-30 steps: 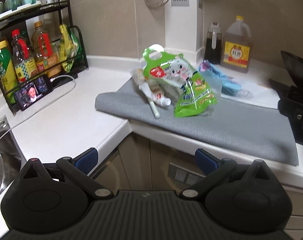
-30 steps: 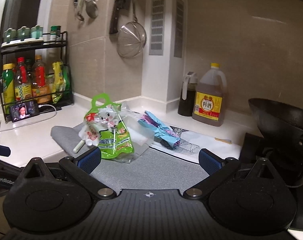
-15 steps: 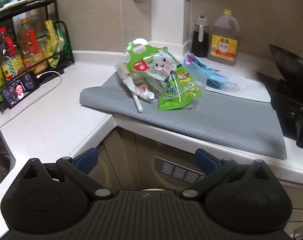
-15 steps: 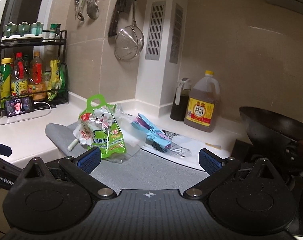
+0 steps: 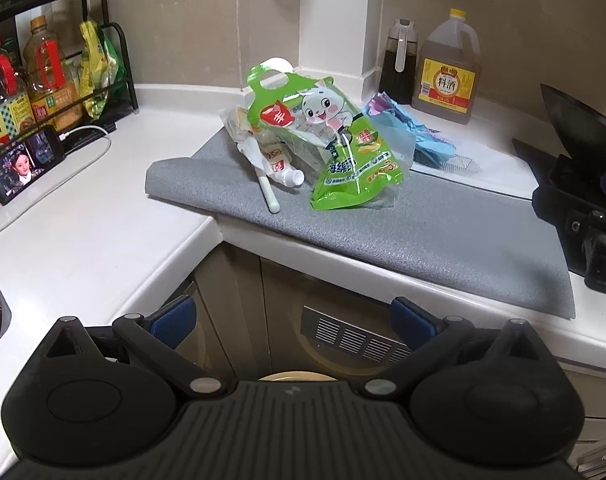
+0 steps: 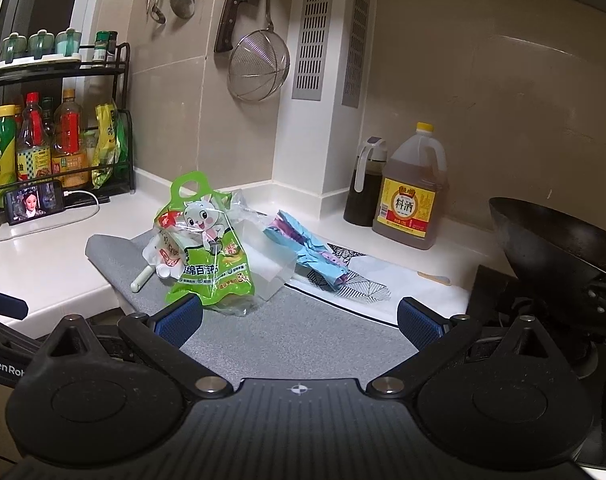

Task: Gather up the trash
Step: 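Position the right tool over the green cartoon snack bag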

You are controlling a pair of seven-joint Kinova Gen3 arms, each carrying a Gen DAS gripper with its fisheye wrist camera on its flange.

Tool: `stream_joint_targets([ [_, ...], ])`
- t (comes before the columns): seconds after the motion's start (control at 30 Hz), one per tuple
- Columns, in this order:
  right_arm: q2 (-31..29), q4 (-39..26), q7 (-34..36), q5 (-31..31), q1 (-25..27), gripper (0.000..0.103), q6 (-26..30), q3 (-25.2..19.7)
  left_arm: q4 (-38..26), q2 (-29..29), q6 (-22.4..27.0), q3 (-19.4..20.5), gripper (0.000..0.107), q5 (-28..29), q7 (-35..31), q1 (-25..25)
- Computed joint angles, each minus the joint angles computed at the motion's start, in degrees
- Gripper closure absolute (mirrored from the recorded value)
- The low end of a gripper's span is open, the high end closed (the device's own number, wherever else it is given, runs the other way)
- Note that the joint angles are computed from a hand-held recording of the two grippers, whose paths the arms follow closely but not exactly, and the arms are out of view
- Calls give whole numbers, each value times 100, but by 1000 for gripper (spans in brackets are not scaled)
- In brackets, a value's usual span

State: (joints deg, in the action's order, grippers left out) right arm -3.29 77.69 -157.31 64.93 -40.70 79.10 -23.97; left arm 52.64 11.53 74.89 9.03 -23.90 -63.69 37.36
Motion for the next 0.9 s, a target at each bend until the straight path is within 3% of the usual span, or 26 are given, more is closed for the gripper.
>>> stream_joint_targets([
  [0.9, -122, 134, 3, -3, 41, 0, -48, -109, -23, -70, 147, 50, 5, -173, 191, 88],
])
